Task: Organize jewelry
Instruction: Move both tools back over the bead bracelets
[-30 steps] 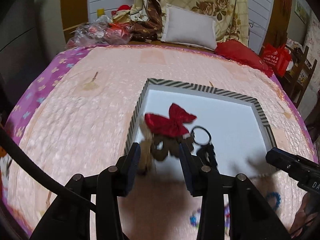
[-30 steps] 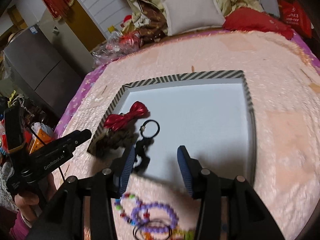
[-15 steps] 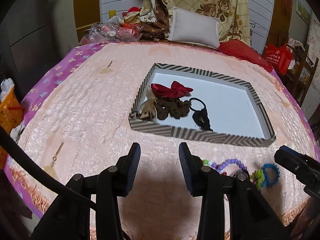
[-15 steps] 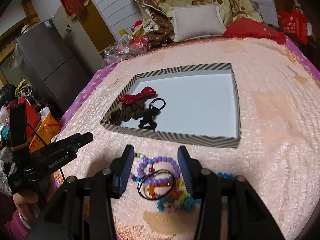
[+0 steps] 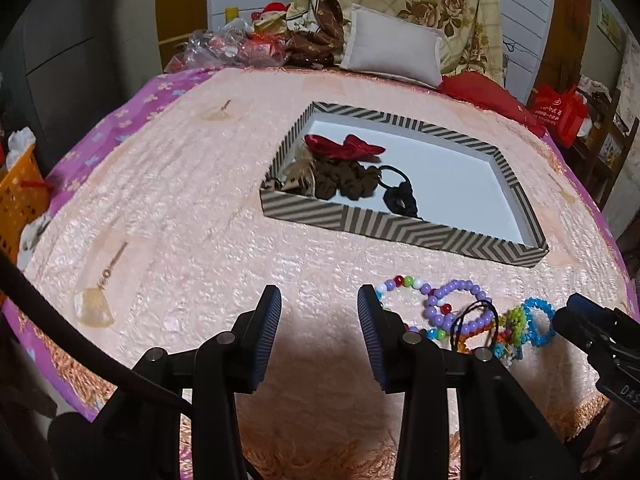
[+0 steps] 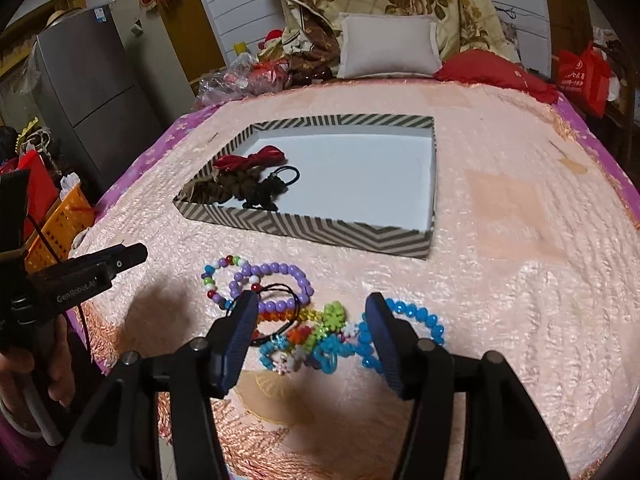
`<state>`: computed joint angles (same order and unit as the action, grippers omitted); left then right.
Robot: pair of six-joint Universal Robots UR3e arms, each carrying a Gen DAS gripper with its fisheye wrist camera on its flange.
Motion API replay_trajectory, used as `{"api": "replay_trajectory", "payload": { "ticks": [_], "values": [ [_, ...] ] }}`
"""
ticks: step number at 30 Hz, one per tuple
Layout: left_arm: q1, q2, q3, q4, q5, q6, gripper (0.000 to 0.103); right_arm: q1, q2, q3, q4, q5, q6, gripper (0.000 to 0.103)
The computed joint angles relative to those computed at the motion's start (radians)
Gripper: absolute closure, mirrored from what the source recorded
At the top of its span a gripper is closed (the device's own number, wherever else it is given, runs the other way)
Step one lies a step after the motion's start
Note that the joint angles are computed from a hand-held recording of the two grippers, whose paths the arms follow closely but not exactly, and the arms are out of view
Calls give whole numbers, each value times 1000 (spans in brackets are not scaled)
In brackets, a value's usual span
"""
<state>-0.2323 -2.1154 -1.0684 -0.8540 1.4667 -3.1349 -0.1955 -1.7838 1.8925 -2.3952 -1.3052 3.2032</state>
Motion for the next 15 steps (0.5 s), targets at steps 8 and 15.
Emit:
{"api": "replay_trajectory", "payload": {
  "ticks": [8,15],
  "values": [
    [-28,-9,4,-12,8,3,77,-27,-21,16,11,14,-12,44],
    [-36,-11,8,-17,16,4,77,-18,-19,9,23,24,-7,44]
  ]
}}
